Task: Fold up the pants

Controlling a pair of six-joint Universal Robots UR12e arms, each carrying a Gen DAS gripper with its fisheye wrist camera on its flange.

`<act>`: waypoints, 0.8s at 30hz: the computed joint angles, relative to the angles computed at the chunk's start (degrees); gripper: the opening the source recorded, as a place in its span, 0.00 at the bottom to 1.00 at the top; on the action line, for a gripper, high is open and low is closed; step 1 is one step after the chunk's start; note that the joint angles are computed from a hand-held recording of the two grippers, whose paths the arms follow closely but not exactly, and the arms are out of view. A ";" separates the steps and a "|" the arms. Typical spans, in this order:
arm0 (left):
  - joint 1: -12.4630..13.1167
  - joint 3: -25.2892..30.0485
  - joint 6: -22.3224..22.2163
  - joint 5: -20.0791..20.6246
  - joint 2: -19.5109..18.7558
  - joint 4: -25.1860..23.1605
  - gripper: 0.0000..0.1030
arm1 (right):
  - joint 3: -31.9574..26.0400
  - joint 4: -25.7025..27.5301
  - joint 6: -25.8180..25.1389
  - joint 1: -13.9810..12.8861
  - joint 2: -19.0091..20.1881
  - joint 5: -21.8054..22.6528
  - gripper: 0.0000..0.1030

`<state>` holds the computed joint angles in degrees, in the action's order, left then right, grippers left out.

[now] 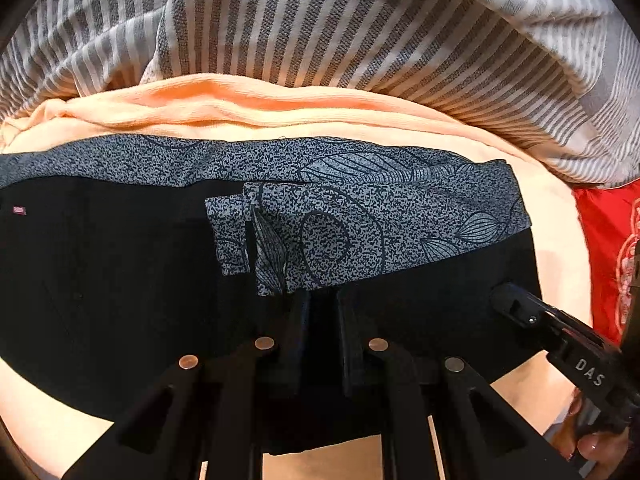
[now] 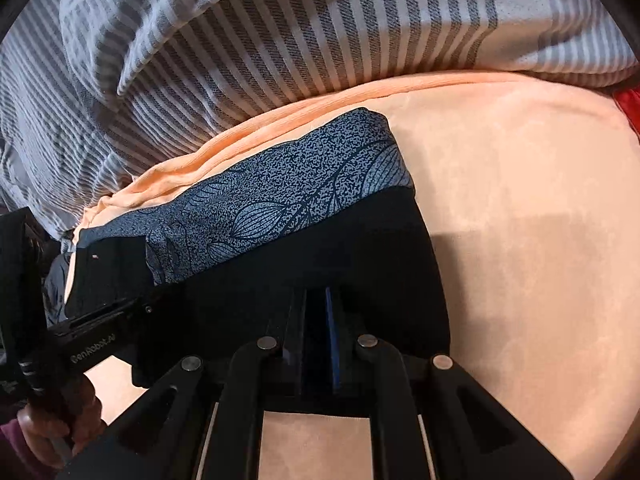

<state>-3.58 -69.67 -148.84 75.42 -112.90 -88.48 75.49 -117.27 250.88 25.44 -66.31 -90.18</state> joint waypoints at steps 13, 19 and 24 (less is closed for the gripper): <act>-1.87 -2.62 -2.84 2.76 2.09 3.49 0.15 | 1.26 -1.06 -0.08 -0.12 -0.73 0.94 0.10; -1.24 -3.55 -2.38 4.01 3.46 4.03 0.15 | -0.47 1.47 -1.26 0.24 -0.10 0.86 0.13; 0.59 -4.33 -3.88 3.32 4.57 4.82 0.15 | -3.29 4.23 -4.02 0.89 1.09 0.22 0.41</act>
<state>-2.99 -74.00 -152.72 78.74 -108.33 -83.66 72.20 -113.04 246.86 26.33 -65.22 -89.97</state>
